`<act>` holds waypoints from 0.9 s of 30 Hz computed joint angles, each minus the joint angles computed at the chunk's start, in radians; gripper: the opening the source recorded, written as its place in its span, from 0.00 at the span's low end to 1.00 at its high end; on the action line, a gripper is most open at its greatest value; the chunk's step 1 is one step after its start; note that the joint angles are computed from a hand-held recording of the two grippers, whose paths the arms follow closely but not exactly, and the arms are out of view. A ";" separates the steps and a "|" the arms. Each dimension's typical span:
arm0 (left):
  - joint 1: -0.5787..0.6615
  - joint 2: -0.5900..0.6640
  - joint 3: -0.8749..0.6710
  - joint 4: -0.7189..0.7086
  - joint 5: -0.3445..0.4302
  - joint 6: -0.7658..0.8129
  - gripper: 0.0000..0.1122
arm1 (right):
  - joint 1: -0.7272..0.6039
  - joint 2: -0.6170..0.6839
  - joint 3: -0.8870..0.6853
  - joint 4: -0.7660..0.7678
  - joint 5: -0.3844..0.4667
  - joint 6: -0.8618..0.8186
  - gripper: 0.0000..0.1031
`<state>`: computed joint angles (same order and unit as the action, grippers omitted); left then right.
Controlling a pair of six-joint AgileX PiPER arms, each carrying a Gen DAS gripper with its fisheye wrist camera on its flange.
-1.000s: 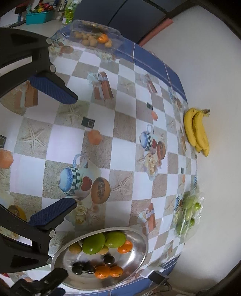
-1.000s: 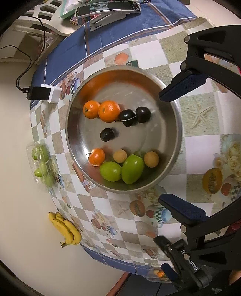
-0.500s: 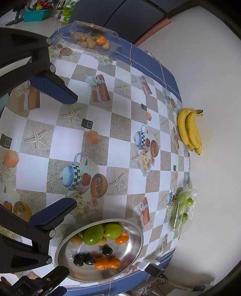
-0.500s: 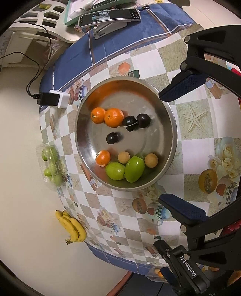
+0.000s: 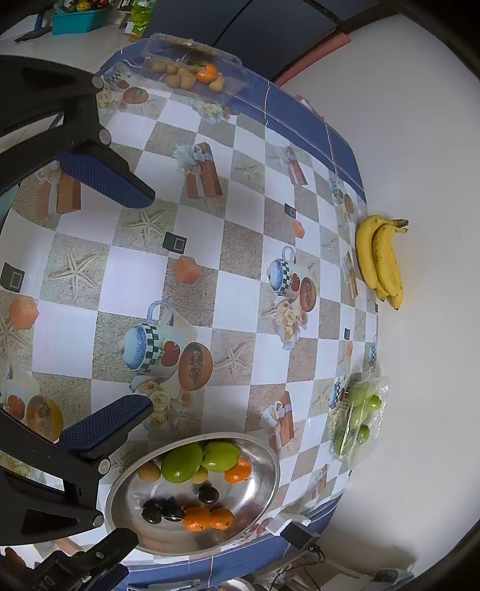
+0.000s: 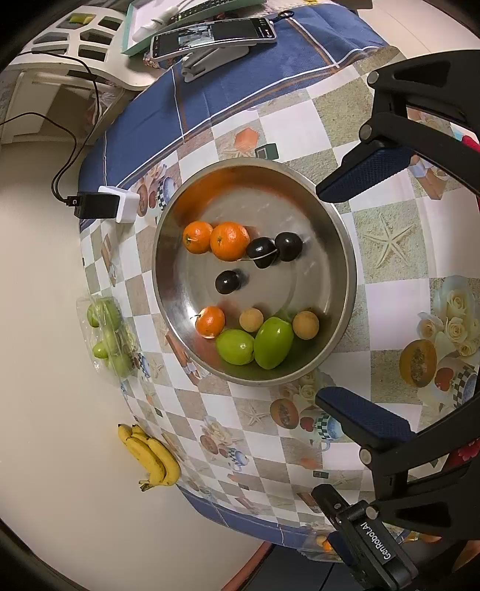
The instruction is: Organize fruits
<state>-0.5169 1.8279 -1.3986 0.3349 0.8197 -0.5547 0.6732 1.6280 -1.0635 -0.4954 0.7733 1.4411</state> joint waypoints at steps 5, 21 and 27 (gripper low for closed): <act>0.003 0.000 0.001 -0.006 -0.003 0.011 0.91 | 0.005 0.008 -0.009 0.000 0.008 -0.007 0.97; 0.017 0.012 -0.006 -0.025 0.009 0.014 0.91 | 0.013 0.045 -0.047 0.017 0.038 -0.044 0.97; 0.019 0.014 -0.006 -0.026 0.009 0.014 0.91 | 0.014 0.049 -0.052 0.019 0.041 -0.047 0.97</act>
